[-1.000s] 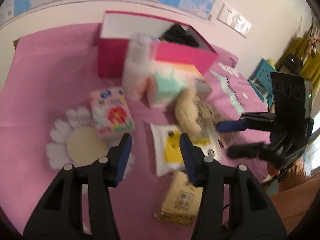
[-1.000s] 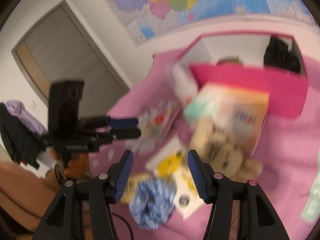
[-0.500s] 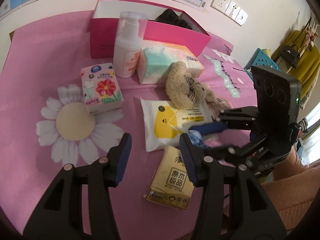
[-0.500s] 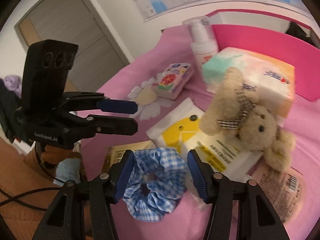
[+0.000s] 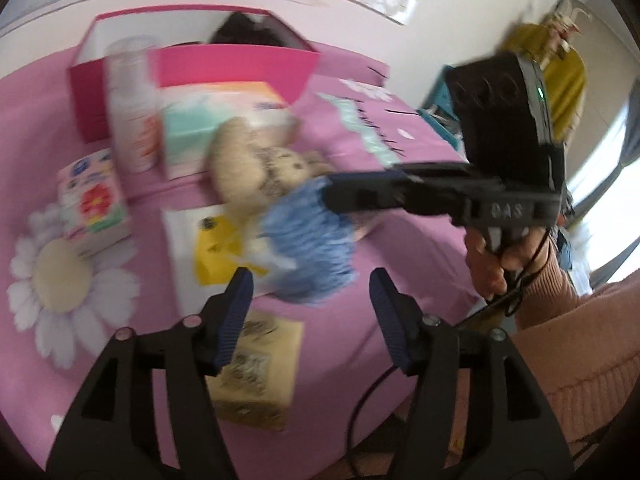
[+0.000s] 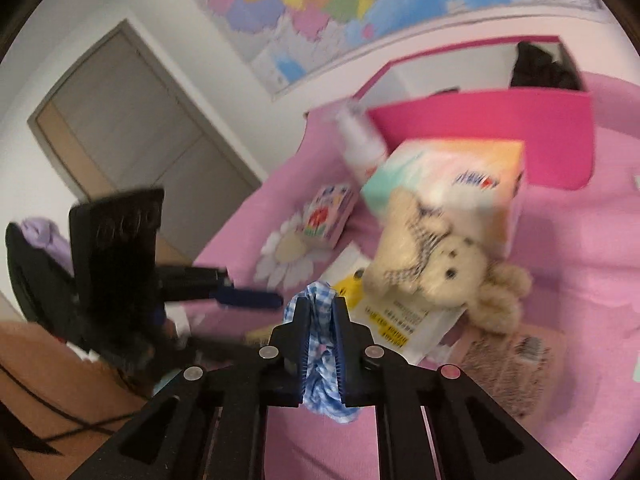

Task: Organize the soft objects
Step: 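Lift the scrunchie and carry it over the pink box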

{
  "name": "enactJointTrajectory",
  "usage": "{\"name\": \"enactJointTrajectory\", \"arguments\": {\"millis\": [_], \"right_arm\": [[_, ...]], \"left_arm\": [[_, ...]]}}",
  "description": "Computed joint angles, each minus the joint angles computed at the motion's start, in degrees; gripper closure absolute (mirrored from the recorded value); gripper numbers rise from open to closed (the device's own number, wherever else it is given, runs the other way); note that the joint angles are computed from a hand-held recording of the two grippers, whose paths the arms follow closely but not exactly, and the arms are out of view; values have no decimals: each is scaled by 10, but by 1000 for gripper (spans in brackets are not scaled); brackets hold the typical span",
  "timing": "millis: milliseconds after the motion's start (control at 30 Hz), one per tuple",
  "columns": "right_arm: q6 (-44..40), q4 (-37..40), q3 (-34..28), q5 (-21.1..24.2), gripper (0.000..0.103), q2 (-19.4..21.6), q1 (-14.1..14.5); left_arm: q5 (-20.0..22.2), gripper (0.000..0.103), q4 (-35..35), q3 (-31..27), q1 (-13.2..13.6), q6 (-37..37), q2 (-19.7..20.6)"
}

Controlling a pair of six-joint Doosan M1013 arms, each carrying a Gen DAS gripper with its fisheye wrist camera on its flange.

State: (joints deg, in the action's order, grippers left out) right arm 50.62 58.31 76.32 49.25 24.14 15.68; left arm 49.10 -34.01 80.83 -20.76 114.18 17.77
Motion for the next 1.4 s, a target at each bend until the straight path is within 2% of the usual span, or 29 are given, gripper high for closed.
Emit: {"name": "enactJointTrajectory", "arguments": {"millis": [100,233,333,400,567,667,700,767,833,933,1167,1400], "right_arm": [[-3,13,2,-14,94,-3,-2],[-5,12,2,-30,94,-8,-4],[51,-52,-11,-34,82,1,2],[80,-85,-17,-21,60,7,5],[85,-107,-32,4,59,27,14],[84,-126,-39,-3,62,34,21],[84,-135,-40,-8,74,34,24],[82,-131,-42,-3,94,34,23],[72,-113,-34,-5,94,30,20],[46,-63,-18,-5,95,19,9],[8,1,-6,-28,95,-2,-8],[-13,22,-33,-72,95,-7,-21]], "left_arm": [[-15,41,11,-9,-11,7,7],[-19,41,73,-30,-21,-43,22],[-18,41,80,-23,-15,-50,20],[-12,41,90,-17,-12,-57,19],[3,41,89,-12,-6,-66,19],[11,41,84,-19,-6,-66,27],[16,42,85,-23,-7,-67,31],[19,53,89,-28,-10,-67,35],[24,70,89,-34,-12,-64,39],[28,83,74,-41,-12,-57,43],[-10,84,54,-68,-14,-33,43],[-26,84,127,-157,-25,-83,78]]}}
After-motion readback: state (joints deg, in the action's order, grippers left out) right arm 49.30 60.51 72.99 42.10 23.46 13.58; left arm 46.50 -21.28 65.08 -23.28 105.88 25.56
